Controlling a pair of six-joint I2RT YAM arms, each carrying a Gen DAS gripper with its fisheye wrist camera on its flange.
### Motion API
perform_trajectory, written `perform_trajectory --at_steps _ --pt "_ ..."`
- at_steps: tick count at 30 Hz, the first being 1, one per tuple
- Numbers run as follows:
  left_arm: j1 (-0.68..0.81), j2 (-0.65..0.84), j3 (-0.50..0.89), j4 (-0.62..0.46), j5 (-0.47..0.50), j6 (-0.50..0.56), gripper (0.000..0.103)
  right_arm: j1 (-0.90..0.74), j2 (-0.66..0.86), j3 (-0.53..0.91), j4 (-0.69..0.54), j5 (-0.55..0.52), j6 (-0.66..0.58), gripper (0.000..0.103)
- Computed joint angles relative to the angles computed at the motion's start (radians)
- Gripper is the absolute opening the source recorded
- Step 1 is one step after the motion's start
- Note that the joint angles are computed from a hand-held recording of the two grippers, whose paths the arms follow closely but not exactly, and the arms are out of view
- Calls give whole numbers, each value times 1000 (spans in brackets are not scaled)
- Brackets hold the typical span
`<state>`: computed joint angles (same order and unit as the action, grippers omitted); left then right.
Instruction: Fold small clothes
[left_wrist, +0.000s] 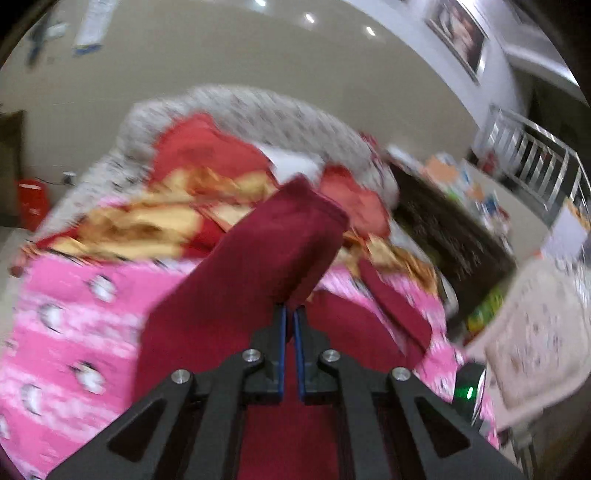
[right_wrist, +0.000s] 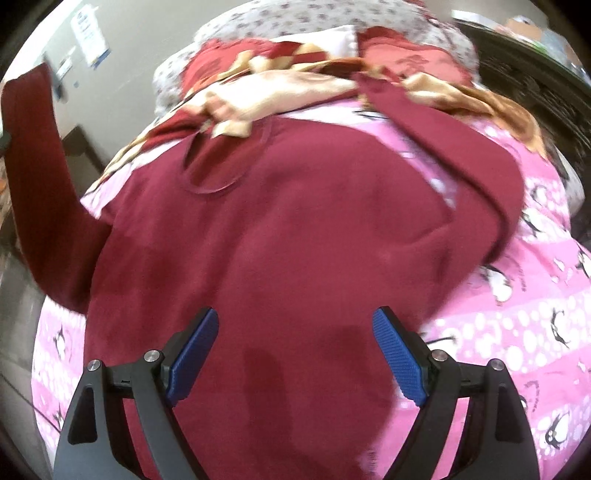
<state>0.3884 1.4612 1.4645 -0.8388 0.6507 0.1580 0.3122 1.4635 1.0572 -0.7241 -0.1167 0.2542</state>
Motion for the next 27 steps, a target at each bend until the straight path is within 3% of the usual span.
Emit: perform_trajectory --at_steps 3,9,14,19,21,24,25,27 --pt "-161 4 -159 78 -96 -61 4 -54 -16 -12 -10 -10 -13 99" --pt "-269 63 -331 156 -161 -119 8 -157 -35 -19 -35 -25 -34 99" --pt "-157 -41 -378 95 -116 7 59 -184 6 14 -27 -69 -43 99" --pt "36 -149 -378 30 -95 146 71 -101 60 50 20 -134 -38 99" --pt "116 -148 -374 41 -138 173 71 -55 96 61 53 -133 -44 97" --pt "199 -98 -351 36 -154 184 71 3 164 93 78 -103 -68 74" --pt "216 -84 -344 32 -154 184 71 26 204 117 83 -100 -83 56" --pt "251 -69 -350 46 -159 179 71 63 257 153 74 -64 -110 31"
